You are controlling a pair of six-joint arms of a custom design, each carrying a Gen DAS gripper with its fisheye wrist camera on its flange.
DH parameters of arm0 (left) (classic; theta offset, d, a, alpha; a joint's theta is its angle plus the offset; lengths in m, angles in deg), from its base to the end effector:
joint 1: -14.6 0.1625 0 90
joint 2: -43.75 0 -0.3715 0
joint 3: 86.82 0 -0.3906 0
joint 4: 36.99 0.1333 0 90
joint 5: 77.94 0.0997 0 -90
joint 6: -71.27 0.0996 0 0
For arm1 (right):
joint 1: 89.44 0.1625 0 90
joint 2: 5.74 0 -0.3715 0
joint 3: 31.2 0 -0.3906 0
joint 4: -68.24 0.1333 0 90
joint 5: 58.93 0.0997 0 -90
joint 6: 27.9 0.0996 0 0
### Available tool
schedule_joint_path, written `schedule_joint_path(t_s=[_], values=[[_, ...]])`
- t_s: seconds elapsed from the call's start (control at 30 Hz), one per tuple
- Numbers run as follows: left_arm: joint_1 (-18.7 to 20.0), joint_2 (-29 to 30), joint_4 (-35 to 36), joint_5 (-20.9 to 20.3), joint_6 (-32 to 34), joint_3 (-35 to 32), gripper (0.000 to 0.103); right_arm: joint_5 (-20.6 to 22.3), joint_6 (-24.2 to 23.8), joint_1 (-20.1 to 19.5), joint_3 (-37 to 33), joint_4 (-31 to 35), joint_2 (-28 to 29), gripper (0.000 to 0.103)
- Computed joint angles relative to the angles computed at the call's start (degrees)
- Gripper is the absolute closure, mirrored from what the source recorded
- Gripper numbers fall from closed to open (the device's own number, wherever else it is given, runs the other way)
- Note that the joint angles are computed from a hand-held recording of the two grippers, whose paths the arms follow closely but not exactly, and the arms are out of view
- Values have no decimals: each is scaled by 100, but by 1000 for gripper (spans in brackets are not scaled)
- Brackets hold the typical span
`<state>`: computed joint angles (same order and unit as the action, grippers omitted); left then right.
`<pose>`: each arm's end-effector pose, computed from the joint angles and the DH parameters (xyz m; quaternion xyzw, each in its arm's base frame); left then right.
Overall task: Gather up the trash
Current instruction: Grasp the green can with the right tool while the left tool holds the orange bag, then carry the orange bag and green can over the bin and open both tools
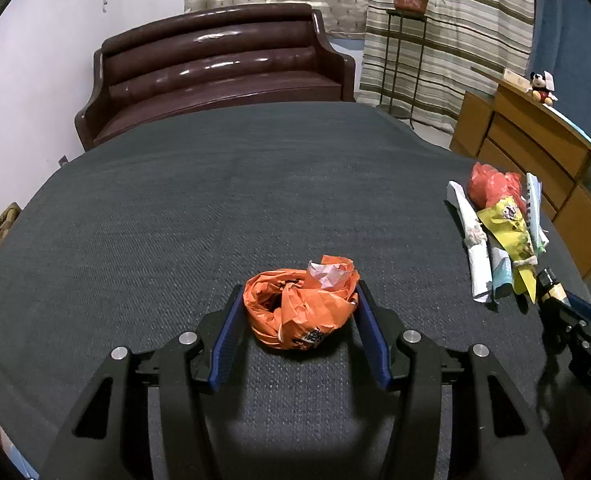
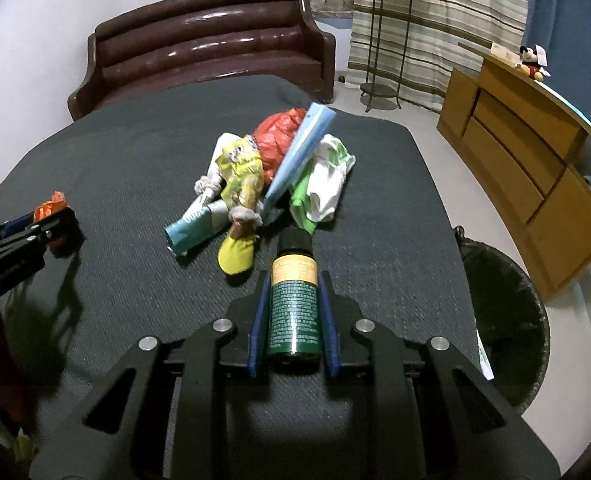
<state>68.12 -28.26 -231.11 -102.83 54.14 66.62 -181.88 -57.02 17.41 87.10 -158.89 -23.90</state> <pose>0.0127 -0.3590 0.1294 0.0345 0.8324 -0.3859 0.3961 0.1958 -0.3734 -0.1130 0.2723 -0.8723 0.2737 0.2999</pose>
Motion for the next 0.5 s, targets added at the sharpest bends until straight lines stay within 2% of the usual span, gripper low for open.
schedule_joint_path(t_s=[0.13, 0.33, 0.5], values=[[-38, -111, 174, 36, -110, 47, 50, -7, 97, -28, -18, 88, -32, 79], [-32, -124, 313, 63, -187, 15, 50, -66, 2, -17, -62, 124, -21, 79], [-96, -78, 254, 82, -216, 43, 50, -29, -74, -17, -5, -69, -5, 80]])
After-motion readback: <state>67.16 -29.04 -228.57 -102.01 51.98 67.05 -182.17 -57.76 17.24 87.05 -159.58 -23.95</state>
